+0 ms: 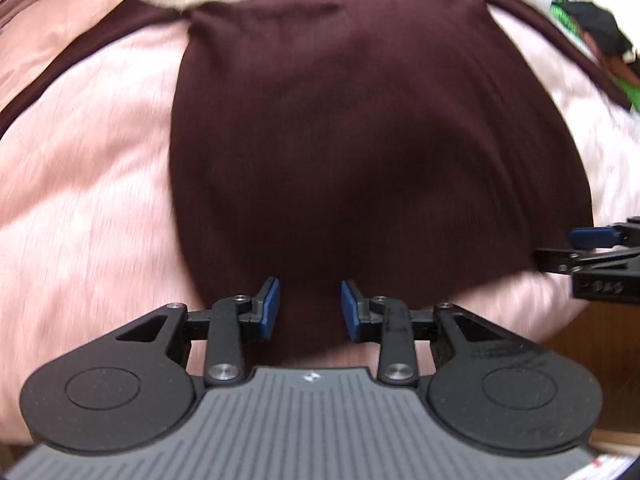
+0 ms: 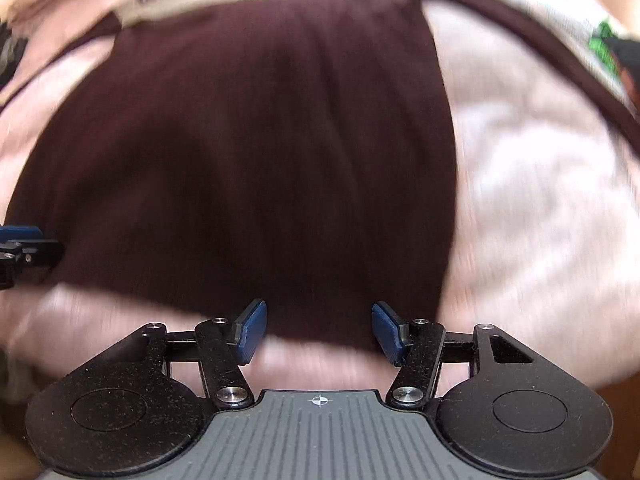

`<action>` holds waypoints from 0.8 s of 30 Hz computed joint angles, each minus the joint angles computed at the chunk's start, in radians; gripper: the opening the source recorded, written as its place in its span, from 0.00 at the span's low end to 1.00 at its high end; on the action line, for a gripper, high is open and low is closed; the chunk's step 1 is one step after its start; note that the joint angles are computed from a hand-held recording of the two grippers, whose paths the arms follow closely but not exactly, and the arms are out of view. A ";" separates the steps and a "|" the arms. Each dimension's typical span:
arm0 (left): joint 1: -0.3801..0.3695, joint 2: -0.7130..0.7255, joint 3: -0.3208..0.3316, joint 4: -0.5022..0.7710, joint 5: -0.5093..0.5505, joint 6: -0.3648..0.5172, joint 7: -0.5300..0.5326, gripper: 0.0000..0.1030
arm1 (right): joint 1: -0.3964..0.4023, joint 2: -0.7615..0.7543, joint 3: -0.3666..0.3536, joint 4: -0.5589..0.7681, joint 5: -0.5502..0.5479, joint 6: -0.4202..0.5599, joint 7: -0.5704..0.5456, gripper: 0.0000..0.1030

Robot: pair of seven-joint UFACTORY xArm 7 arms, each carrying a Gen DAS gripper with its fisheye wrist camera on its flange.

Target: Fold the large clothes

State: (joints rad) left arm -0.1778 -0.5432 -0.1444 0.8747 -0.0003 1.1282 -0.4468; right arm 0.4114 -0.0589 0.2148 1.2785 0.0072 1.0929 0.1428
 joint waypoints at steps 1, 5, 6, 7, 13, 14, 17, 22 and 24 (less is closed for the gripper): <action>0.000 -0.003 -0.005 0.022 -0.006 0.048 -0.017 0.28 | -0.005 0.003 -0.008 0.027 0.015 0.064 -0.021 0.54; 0.009 0.027 -0.046 0.174 0.015 0.196 -0.111 0.28 | -0.041 -0.015 -0.042 0.116 0.081 0.140 -0.095 0.54; 0.014 0.046 -0.064 0.230 0.040 0.226 -0.138 0.29 | -0.052 -0.014 -0.051 0.159 0.097 0.147 -0.115 0.54; 0.017 0.067 -0.082 0.289 0.065 0.252 -0.167 0.31 | -0.062 -0.007 -0.057 0.203 0.110 0.157 -0.129 0.54; 0.001 0.218 -0.182 0.667 0.207 0.417 -0.353 0.46 | -0.123 0.088 -0.089 0.567 0.218 0.309 -0.285 0.54; -0.012 0.234 -0.205 0.718 0.225 0.454 -0.396 0.47 | -0.133 0.096 -0.092 0.613 0.231 0.328 -0.312 0.54; -0.050 0.350 -0.281 0.934 0.328 0.601 -0.486 0.51 | -0.144 0.038 -0.088 0.651 0.254 0.383 -0.368 0.55; -0.171 0.512 -0.385 1.218 0.514 0.824 -0.606 0.59 | -0.166 0.057 -0.104 0.810 0.283 0.540 -0.415 0.55; -0.269 0.607 -0.431 1.357 0.628 0.928 -0.661 0.60 | -0.193 0.048 -0.121 0.846 0.318 0.610 -0.448 0.55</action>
State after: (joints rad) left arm -0.4467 0.0636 -0.5757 2.2317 0.6282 2.0566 -1.1075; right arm 0.2186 -0.0110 0.0937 2.1241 0.3254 1.7028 -0.3050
